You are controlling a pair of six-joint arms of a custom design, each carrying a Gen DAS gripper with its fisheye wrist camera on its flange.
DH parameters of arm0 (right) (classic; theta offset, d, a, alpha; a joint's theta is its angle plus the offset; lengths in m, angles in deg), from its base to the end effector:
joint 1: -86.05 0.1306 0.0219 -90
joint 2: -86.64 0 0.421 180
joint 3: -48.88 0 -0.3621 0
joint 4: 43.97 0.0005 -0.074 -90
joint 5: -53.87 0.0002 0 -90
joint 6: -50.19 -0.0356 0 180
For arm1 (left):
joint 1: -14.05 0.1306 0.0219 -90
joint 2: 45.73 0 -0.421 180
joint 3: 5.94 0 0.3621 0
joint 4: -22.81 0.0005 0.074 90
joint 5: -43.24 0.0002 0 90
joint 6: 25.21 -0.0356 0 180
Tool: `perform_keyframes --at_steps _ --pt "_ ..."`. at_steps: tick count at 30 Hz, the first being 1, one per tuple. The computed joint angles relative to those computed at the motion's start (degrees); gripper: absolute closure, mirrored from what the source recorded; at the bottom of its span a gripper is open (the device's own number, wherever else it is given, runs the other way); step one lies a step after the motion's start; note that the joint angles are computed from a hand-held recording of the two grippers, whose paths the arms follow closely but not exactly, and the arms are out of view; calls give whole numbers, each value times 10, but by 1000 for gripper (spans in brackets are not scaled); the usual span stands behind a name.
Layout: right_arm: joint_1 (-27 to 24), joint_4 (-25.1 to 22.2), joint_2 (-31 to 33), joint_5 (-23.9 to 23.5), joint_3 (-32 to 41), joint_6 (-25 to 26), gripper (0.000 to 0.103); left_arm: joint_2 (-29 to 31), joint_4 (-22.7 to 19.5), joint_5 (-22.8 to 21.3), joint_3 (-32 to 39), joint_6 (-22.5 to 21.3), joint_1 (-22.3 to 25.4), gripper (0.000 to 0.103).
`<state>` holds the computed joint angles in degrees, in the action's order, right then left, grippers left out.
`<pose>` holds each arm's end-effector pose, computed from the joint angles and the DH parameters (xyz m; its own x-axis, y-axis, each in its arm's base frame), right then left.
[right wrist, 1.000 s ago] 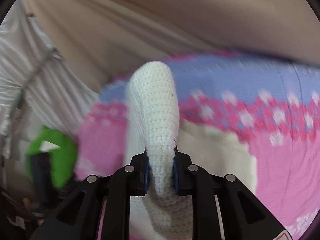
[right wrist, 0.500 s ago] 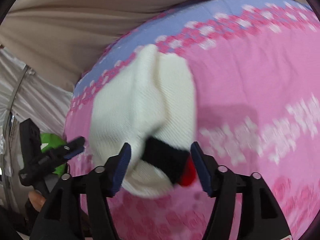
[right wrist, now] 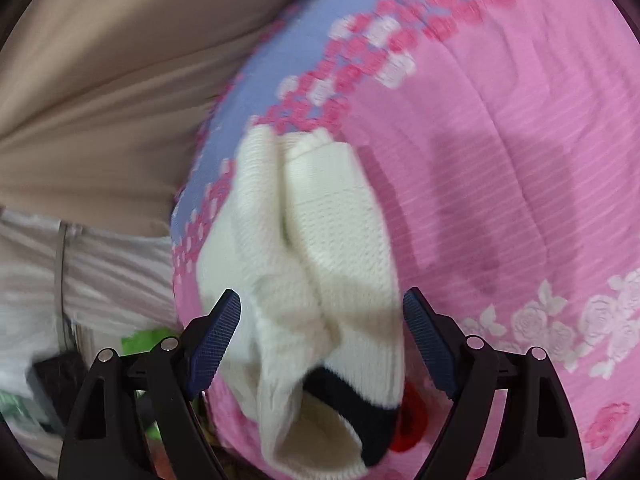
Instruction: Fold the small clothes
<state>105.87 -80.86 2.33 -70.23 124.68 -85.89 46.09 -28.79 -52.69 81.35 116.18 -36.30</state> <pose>0.4268 0.1745 0.3397 -0.9563 0.2894 -0.0422 0.1717 0.6724 0.7200 0.2941 -0.3499 0.4318 -0.9003 -0.1317 -0.4148 0.0410 0.9233 -0.3820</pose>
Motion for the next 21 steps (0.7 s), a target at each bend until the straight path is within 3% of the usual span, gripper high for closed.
perform_keyframes --at_steps 2,4,7,12,14,15,16,17,18,19,21 --pt "9 -24 16 -11 29 8 20 -13 -6 -5 -19 14 -6 12" --pt "38 -70 19 16 75 59 20 -28 -8 -9 -43 38 -11 12" --pt "101 -180 42 111 167 152 20 -50 -1 -15 -81 71 -17 12" --pt "187 -293 110 281 270 249 20 -51 -16 -23 -115 90 -32 12" --pt "196 -307 139 324 281 264 28 -54 -13 -18 -135 104 -35 12" --pt "195 -314 148 333 289 263 39 -55 -13 -16 -143 113 -33 12" --pt "189 -312 144 331 286 263 64 -57 -14 -15 -148 122 -33 12" --pt "177 -309 141 293 294 259 78 -59 -19 -15 -154 135 -30 12" --pt "161 -289 129 223 292 248 81 -60 -23 -15 -157 140 -28 12" --pt "136 -239 102 121 274 223 84 -61 -29 -16 -158 140 -25 12" --pt "102 -169 54 28 232 189 84 -62 -45 -31 -155 135 -22 12"
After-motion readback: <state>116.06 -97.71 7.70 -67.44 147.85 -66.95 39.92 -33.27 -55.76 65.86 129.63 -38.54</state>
